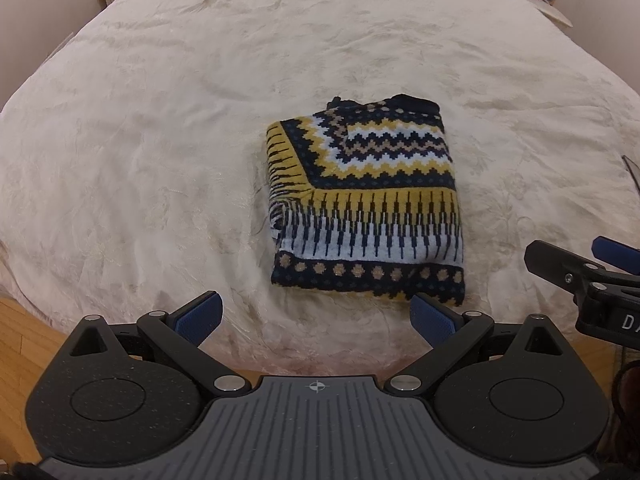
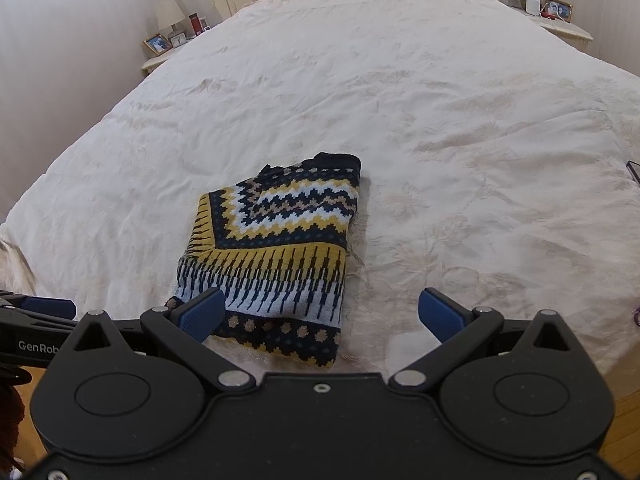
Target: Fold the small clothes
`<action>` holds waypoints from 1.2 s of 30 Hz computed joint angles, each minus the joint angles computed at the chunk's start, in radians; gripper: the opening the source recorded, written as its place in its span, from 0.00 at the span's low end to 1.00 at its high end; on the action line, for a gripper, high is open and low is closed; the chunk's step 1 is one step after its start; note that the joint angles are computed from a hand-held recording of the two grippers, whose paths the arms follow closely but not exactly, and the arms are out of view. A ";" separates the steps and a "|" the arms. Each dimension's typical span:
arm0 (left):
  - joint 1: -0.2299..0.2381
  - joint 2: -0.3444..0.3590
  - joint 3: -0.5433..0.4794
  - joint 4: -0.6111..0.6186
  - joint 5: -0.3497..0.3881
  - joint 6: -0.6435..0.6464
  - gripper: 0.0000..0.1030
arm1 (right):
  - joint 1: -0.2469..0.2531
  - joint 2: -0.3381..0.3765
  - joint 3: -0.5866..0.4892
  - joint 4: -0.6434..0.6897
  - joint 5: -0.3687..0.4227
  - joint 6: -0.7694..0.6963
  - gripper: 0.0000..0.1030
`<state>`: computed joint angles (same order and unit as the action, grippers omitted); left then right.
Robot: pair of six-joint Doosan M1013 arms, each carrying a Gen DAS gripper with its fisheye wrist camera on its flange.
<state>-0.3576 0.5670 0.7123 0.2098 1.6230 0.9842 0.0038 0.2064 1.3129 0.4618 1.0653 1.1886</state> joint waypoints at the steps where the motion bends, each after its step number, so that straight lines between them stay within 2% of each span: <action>1: 0.002 0.000 0.000 0.000 -0.001 0.002 0.99 | 0.001 0.001 -0.002 0.000 0.001 0.000 1.00; 36: 0.002 0.028 -0.044 -0.009 0.009 0.016 0.99 | -0.003 0.023 -0.023 0.002 0.017 0.016 1.00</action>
